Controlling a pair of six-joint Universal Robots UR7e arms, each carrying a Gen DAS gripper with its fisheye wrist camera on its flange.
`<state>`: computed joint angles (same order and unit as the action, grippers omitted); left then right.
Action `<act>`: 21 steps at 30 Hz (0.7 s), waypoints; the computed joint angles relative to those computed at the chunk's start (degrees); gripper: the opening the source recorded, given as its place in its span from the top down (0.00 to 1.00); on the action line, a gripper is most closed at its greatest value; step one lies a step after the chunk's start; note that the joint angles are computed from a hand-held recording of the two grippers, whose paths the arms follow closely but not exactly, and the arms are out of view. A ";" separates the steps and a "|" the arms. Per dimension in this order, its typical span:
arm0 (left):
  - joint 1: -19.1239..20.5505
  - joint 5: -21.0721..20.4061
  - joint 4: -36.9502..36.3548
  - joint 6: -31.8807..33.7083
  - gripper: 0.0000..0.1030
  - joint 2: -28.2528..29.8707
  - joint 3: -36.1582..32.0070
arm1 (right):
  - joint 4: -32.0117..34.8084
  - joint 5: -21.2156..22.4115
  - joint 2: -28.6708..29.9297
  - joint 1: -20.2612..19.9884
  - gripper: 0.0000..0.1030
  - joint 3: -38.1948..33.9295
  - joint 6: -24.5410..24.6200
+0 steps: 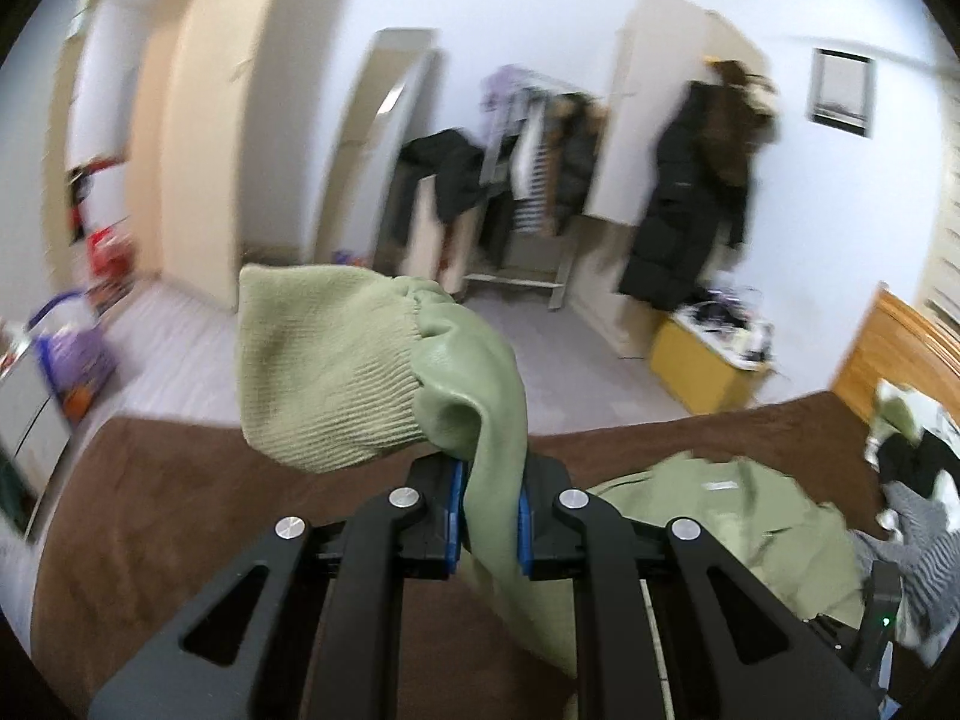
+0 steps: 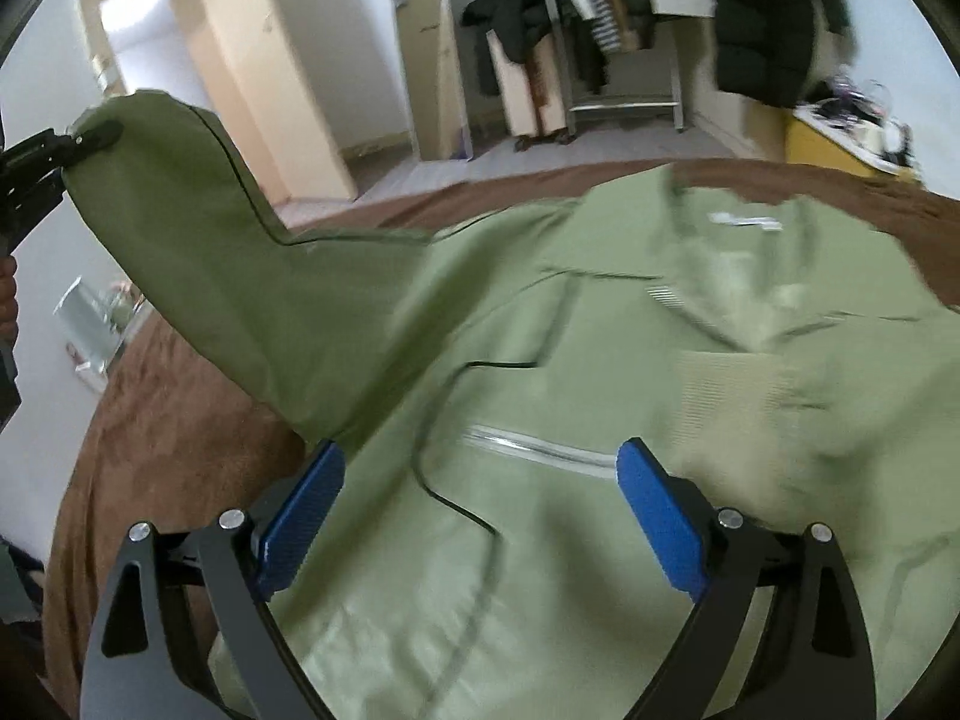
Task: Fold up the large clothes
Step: 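Lay the held sleeve across the jacket front and open the left tool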
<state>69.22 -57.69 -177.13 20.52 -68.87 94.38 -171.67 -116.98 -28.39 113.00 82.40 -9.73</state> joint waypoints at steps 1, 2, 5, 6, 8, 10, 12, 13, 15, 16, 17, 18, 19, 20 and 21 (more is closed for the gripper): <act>-1.05 -0.85 0.31 0.25 0.84 0.51 -0.26 | -0.93 -0.81 -1.67 0.07 0.11 1.77 0.06; -1.92 -1.49 0.51 0.44 0.84 1.13 -0.54 | -1.84 -1.59 -3.33 0.10 0.11 3.57 0.10; -4.50 -3.24 0.39 1.38 0.84 3.83 -1.24 | -4.41 -3.95 -8.35 -0.13 0.11 8.83 0.40; -5.00 -3.63 0.42 1.51 0.84 4.54 -1.30 | -5.05 -4.58 -9.41 -0.22 0.11 10.01 0.54; -6.30 -4.92 0.26 2.05 0.84 6.42 -0.97 | -6.18 -5.62 -12.57 -0.83 0.11 12.82 1.11; -7.62 -5.29 -0.70 3.27 0.84 8.25 -0.04 | -6.87 -6.32 -14.95 -1.36 0.11 14.75 1.66; -8.54 -5.56 -1.43 3.43 0.84 10.11 0.71 | -7.29 -7.12 -16.67 -1.90 0.11 16.24 1.81; -8.87 -5.90 -1.75 3.28 0.84 11.41 0.93 | -7.79 -8.03 -17.73 -2.16 0.11 17.28 1.56; -9.47 -5.82 -2.76 2.55 0.85 14.11 1.37 | -8.12 -9.11 -19.29 -2.70 0.11 18.85 1.21; -9.71 -5.56 -3.10 2.35 0.85 15.14 1.68 | -8.35 -9.45 -20.22 -3.19 0.11 19.70 0.96; -9.97 -5.13 -3.59 2.41 0.85 16.26 2.33 | -8.11 -9.56 -21.02 -3.69 0.11 20.36 1.05; -10.16 -4.63 -3.58 2.94 0.85 18.25 2.17 | -7.98 -9.58 -21.28 -4.08 0.11 20.60 1.17; -10.38 -4.08 -3.60 3.32 0.85 19.25 2.39 | -7.93 -9.82 -21.61 -4.52 0.11 20.98 1.19; -10.41 -3.48 -3.74 3.95 0.85 20.50 2.45 | -7.94 -10.21 -21.90 -5.01 0.11 21.37 1.08; -10.50 -3.05 -3.94 4.08 0.85 21.68 2.52 | -7.88 -10.44 -22.05 -5.22 0.11 21.58 1.16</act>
<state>58.72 -60.74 -181.07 24.60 -47.18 96.90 -179.55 -127.42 -50.45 107.79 103.99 -8.57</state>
